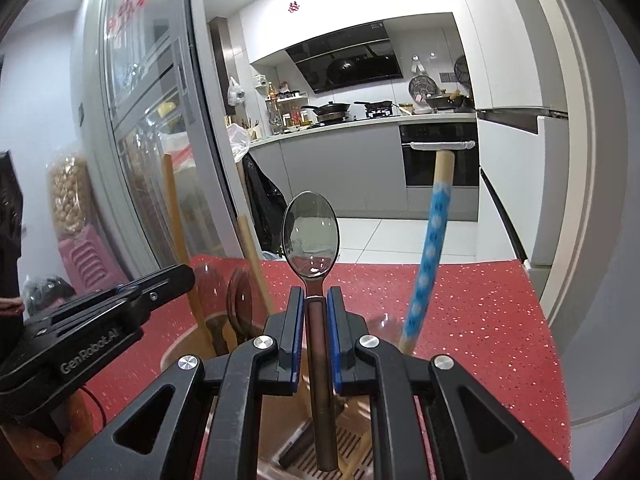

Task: Organize utensils
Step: 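Carry the clear spoon and wooden chopstick to the holder and lower them in, then open both tools to release the spoon and chopstick into the holder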

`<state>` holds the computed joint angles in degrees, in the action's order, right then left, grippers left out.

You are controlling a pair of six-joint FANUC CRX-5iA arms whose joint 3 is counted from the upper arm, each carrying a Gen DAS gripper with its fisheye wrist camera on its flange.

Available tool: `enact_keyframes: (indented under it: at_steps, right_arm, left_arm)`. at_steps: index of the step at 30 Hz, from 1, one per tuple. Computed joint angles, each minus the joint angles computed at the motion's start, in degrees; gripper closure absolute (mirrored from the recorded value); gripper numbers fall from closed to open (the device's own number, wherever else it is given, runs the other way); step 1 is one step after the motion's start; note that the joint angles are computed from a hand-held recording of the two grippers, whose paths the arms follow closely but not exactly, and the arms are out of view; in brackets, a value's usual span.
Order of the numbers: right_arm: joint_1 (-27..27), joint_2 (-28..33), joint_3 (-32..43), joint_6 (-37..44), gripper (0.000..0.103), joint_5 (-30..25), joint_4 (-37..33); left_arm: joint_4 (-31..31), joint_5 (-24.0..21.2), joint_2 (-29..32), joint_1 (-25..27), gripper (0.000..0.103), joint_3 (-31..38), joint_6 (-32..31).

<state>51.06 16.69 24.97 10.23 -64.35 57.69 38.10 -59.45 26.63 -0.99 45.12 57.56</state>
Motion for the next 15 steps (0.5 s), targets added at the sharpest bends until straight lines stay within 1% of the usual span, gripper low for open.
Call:
enact_keyframes:
  at_steps: [3, 8, 14, 15]
  right_arm:
    - [0.67, -0.86, -1.84, -0.9, 0.091, -0.65, 0.37]
    - [1.27, -1.63, -2.99, -1.29, 0.091, -1.52, -1.05]
    - [1.34, -1.93, -2.23, -0.14, 0.09, -1.68, -3.12]
    - [1.29, -2.1, -2.06, 0.13, 0.088, -1.38, -3.82]
  left_arm:
    - [-1.03, 1.13, -1.56, -0.21, 0.072, -2.58, -0.8]
    - [-3.74, -0.76, -1.57, -0.33, 0.072, -1.84, 0.0]
    - [-4.35, -1.76, -2.41, 0.23, 0.072, -2.74, 0.3]
    - [-4.52, -2.01, -2.64, 0.37, 0.072, -2.82, 0.41]
